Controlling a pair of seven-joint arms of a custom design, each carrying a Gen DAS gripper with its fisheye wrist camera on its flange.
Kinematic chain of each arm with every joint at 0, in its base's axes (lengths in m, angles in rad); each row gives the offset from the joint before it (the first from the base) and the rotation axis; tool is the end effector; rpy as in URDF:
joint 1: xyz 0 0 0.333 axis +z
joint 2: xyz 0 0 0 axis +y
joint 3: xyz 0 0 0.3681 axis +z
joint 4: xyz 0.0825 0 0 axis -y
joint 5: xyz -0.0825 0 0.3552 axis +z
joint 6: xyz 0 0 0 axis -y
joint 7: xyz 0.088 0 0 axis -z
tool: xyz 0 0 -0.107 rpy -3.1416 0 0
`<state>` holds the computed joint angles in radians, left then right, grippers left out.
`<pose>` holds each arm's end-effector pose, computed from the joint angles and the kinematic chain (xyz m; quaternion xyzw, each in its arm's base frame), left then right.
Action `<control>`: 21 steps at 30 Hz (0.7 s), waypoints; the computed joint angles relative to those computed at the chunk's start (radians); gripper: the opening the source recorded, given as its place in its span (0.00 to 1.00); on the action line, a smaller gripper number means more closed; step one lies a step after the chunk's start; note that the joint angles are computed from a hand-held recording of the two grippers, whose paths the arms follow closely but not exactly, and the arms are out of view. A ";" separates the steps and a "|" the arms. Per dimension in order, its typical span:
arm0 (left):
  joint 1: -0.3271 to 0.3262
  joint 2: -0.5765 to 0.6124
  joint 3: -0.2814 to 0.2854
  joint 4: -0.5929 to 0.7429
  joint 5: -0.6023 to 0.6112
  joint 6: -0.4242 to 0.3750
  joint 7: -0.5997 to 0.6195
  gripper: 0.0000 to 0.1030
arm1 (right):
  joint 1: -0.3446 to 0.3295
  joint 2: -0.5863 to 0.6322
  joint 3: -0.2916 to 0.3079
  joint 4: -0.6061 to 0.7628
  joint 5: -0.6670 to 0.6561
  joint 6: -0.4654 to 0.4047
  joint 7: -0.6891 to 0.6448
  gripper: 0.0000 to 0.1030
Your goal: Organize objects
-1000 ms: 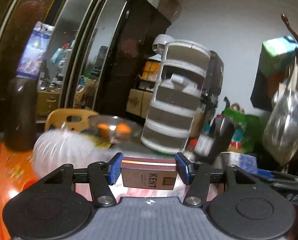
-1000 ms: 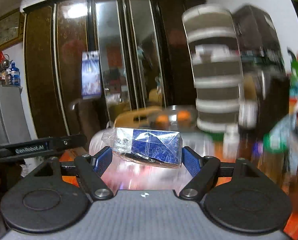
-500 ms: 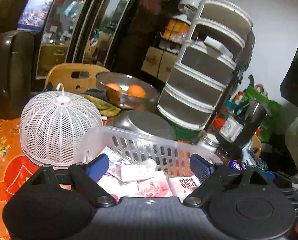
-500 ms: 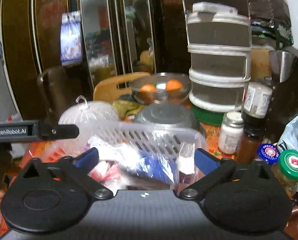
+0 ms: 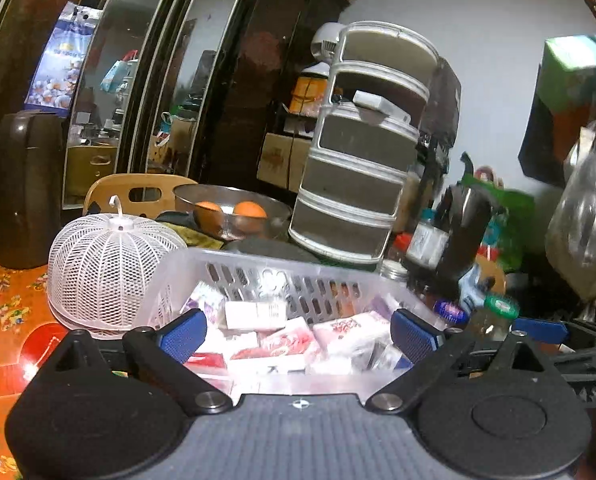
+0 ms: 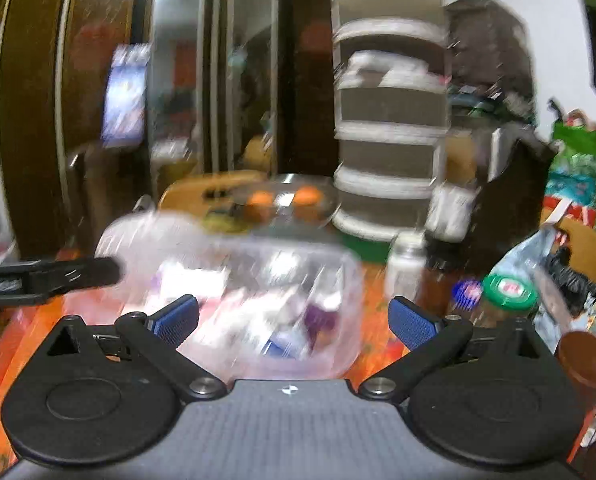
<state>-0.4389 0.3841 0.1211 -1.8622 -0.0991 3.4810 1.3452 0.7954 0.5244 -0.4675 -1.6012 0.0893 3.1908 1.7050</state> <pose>0.6377 -0.2132 0.5350 -0.5712 0.5806 -0.5042 0.2870 0.6591 0.3107 0.5494 -0.6803 0.5021 -0.3304 0.4195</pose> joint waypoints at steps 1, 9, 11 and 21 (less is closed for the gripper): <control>-0.001 0.001 0.001 -0.002 0.002 -0.001 0.004 0.97 | 0.008 0.002 -0.008 -0.001 -0.001 0.000 0.002 1.00; -0.094 -0.001 0.098 -0.021 -0.072 -0.008 0.056 0.97 | 0.007 0.007 0.007 -0.016 0.036 0.028 0.005 1.00; -0.116 0.002 0.115 -0.021 -0.092 -0.009 0.075 0.97 | 0.003 0.009 0.014 -0.015 0.051 0.024 0.001 1.00; -0.175 0.017 0.157 -0.019 -0.166 -0.001 0.136 0.97 | -0.029 0.003 0.060 -0.029 0.079 0.027 -0.022 1.00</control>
<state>-0.6142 0.4009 0.2786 -1.8813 -0.2651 3.4803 1.4812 0.7664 0.5271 -0.4075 -1.6305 0.1684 3.2180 1.6831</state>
